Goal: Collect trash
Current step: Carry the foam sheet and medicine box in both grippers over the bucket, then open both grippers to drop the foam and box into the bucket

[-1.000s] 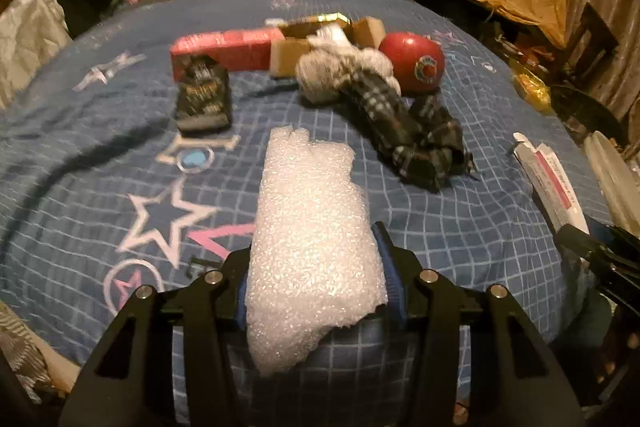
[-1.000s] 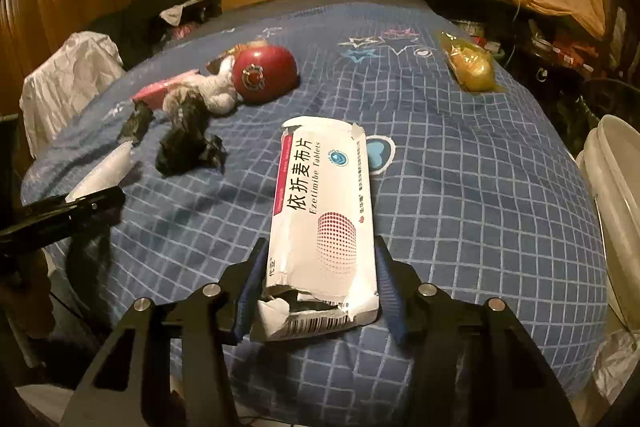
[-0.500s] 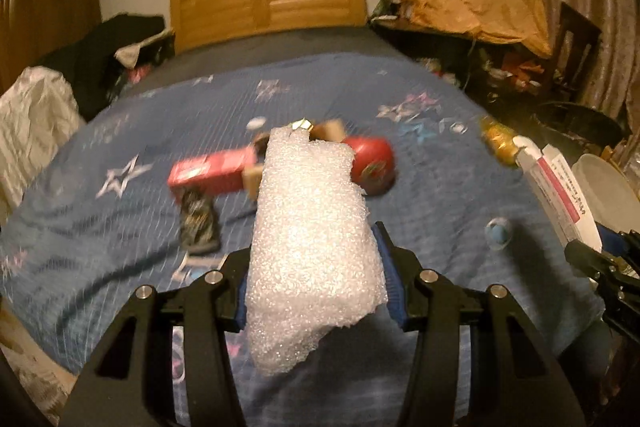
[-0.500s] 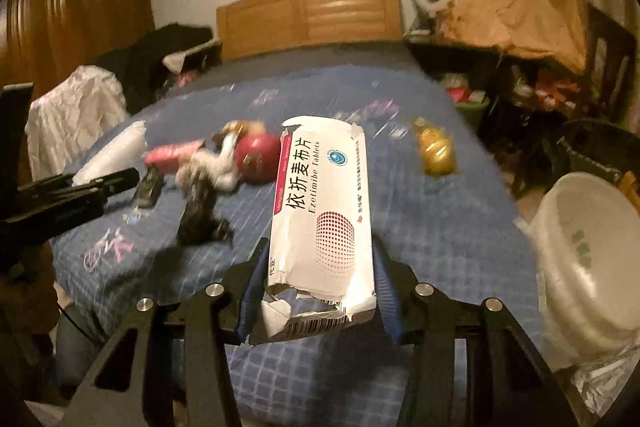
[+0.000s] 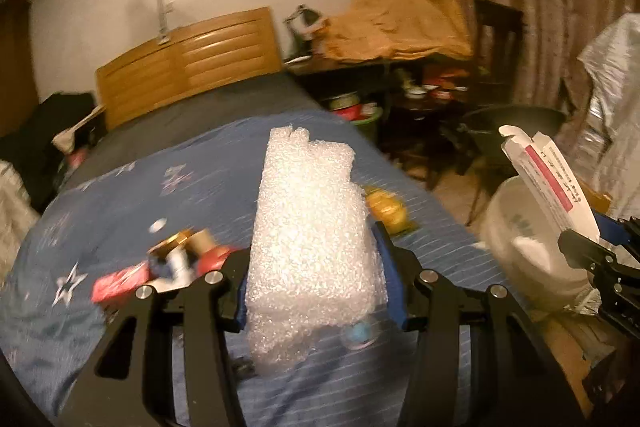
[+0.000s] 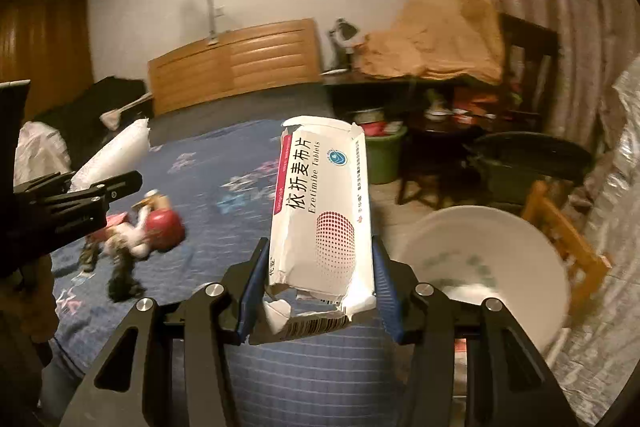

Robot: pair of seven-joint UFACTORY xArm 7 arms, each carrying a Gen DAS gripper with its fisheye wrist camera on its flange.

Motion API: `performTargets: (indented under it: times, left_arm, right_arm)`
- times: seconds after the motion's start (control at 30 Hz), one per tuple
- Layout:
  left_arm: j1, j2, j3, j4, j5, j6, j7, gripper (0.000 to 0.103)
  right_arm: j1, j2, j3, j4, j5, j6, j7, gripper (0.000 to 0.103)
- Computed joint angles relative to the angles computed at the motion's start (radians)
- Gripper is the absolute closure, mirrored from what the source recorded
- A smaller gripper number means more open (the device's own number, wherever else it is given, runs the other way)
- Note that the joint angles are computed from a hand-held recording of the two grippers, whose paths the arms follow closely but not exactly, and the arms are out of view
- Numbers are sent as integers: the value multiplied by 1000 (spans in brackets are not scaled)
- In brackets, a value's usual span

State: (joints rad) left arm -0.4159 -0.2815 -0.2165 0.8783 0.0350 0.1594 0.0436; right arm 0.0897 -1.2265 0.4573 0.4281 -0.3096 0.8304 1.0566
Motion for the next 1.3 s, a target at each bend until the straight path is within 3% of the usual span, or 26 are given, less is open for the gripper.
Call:
performTargets:
  times: [0.2, 0.47, 0.73, 0.87, 1.3]
  left_arm:
    - [-8, 111, -108, 111, 110, -1, -80, 54]
    - [-116, 276, -131, 244, 242, -1, -152, 54]
    - [-248, 415, -93, 358, 262, 34, -124, 54]
    - [-276, 466, -103, 399, 202, 58, -50, 54]
    - [-322, 526, -86, 436, 132, 84, 39, 54]
  right_arm:
    - [9, -235, -85, -60, -13, 195, -80, 53]
    - [-70, -514, -205, -116, -31, 405, -238, 52]
    - [-178, -681, -309, -212, -26, 473, -348, 52]
    - [-230, -723, -374, -254, -22, 472, -388, 52]
    - [-320, -759, -412, -310, 34, 458, -452, 52]
